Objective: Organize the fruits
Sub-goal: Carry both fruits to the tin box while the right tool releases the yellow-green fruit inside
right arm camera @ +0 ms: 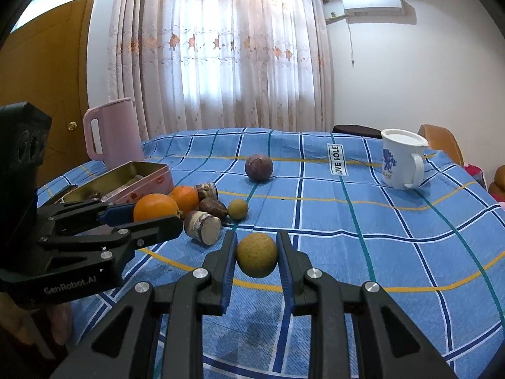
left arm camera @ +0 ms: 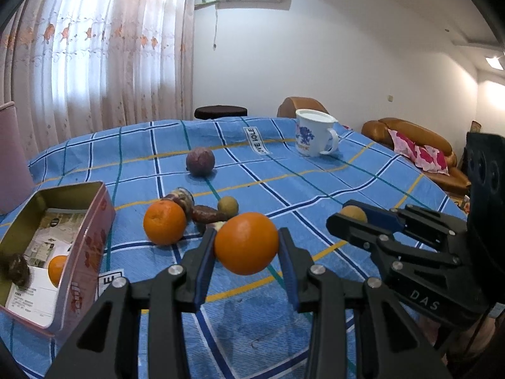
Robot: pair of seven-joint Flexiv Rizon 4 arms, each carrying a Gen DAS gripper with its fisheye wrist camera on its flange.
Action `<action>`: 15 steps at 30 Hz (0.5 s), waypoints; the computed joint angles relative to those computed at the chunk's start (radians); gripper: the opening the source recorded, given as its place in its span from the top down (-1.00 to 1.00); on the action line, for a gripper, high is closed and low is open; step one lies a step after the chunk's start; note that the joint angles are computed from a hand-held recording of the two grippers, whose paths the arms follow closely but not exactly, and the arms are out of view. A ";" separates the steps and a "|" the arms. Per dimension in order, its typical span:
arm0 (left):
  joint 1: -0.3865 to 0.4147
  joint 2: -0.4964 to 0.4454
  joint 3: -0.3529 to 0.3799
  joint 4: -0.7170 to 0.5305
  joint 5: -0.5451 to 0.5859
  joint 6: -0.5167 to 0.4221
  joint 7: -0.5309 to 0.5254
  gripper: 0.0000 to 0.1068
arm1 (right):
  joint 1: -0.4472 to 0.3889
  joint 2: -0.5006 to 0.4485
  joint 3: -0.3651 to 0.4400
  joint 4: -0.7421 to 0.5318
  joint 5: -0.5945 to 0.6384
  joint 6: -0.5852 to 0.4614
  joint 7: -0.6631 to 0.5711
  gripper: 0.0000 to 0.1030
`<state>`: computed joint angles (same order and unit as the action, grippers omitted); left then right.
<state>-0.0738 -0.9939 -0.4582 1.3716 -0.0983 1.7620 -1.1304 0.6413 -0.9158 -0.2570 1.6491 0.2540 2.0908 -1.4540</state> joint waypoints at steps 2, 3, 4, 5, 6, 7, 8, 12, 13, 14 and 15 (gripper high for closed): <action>-0.001 0.000 0.001 0.002 0.002 0.009 -0.002 0.25 | 0.000 -0.001 0.001 0.000 0.000 0.007 -0.003 0.48; 0.001 0.000 0.000 0.003 0.005 0.016 -0.003 0.25 | 0.000 -0.001 0.002 0.002 0.000 0.010 -0.005 0.48; 0.003 0.000 -0.002 0.005 0.008 0.019 -0.004 0.25 | -0.001 -0.002 0.002 0.001 0.001 0.011 -0.007 0.48; 0.005 0.000 -0.004 0.007 0.012 0.023 -0.006 0.25 | -0.001 -0.002 0.003 0.001 0.002 0.014 -0.009 0.48; 0.007 -0.001 -0.007 0.009 0.016 0.028 -0.008 0.25 | -0.001 -0.002 0.004 0.000 0.002 0.014 -0.010 0.48; 0.008 0.000 -0.007 0.011 0.018 0.032 -0.011 0.25 | -0.001 -0.002 0.004 -0.001 0.004 0.014 -0.012 0.48; 0.012 0.000 -0.010 0.016 0.023 0.039 -0.013 0.25 | 0.000 -0.003 0.004 -0.001 0.006 0.017 -0.014 0.48; 0.017 0.001 -0.013 0.020 0.040 0.053 -0.025 0.25 | 0.001 -0.007 0.007 -0.001 0.015 0.041 -0.028 0.48; 0.018 0.001 -0.013 0.023 0.044 0.058 -0.028 0.25 | 0.002 -0.007 0.008 -0.001 0.019 0.045 -0.033 0.48; 0.017 0.001 -0.010 0.021 0.047 0.059 -0.031 0.25 | 0.001 -0.007 0.010 -0.001 0.020 0.049 -0.038 0.48; 0.017 0.001 -0.010 0.023 0.051 0.063 -0.034 0.25 | -0.001 -0.007 0.014 -0.002 0.021 0.050 -0.042 0.48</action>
<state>-0.0564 -0.9929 -0.4682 1.3941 -0.0477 1.8254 -1.1642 0.6400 -0.9226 -0.2432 1.6474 0.2746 2.1410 -1.4957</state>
